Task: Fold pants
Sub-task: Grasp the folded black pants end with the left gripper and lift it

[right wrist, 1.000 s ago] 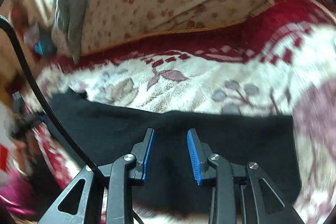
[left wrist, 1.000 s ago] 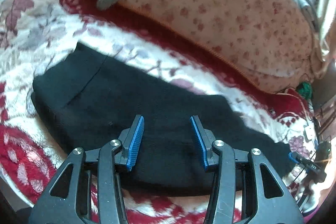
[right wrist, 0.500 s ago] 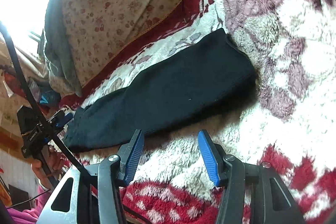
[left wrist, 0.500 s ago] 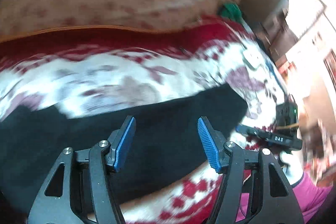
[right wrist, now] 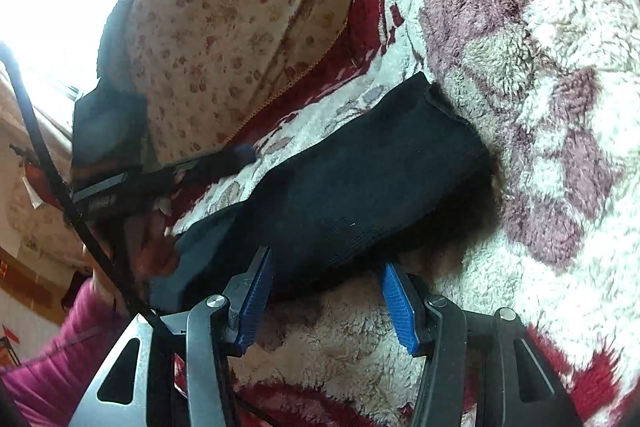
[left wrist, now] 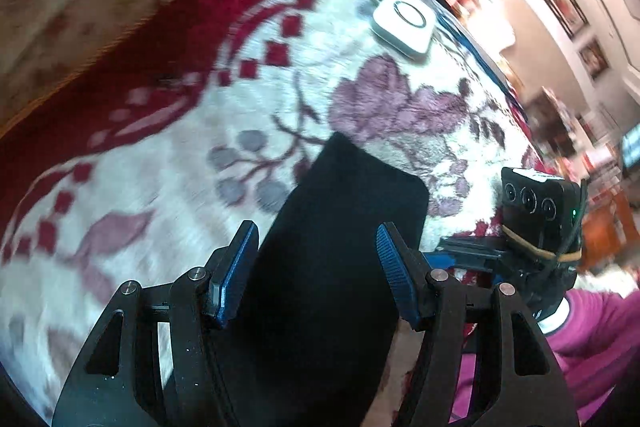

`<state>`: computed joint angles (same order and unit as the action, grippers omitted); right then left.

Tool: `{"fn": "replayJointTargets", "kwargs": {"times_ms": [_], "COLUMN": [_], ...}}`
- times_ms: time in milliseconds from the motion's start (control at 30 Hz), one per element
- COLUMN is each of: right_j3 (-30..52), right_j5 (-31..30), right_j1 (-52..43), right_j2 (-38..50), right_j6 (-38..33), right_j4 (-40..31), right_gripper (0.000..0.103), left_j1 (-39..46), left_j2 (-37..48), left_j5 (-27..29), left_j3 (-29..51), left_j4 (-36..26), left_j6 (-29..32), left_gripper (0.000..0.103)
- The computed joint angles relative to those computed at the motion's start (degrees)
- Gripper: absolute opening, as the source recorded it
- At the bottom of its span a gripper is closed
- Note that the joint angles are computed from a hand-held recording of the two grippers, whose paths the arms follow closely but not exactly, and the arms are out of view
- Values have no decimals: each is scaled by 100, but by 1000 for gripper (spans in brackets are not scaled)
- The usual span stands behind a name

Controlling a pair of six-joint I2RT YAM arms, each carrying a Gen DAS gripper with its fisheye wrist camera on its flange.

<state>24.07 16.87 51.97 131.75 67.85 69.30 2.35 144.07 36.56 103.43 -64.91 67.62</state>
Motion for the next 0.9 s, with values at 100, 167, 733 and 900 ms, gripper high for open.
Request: {"fn": "replayJointTargets", "kwargs": {"times_ms": [100, 167, 733, 900], "right_j3": [67, 100, 454, 557], "right_j5": [70, 97, 507, 274], "right_j1": [30, 34, 178, -52], "right_j2": [58, 120, 550, 757], "right_j6": [-42, -67, -132, -20], "right_j4": [-20, 32, 375, 563], "right_gripper": [52, 52, 51, 19], "left_j1": [-278, -463, -1541, -1618], "left_j2": [272, 468, 1311, 1435], "left_j5": [-69, -141, -477, -416], "left_j3": [361, 622, 1692, 1877], "left_j4": [-128, -200, -833, -781], "left_j6": [19, -73, 31, 9], "left_gripper": [62, 62, 63, 31]}}
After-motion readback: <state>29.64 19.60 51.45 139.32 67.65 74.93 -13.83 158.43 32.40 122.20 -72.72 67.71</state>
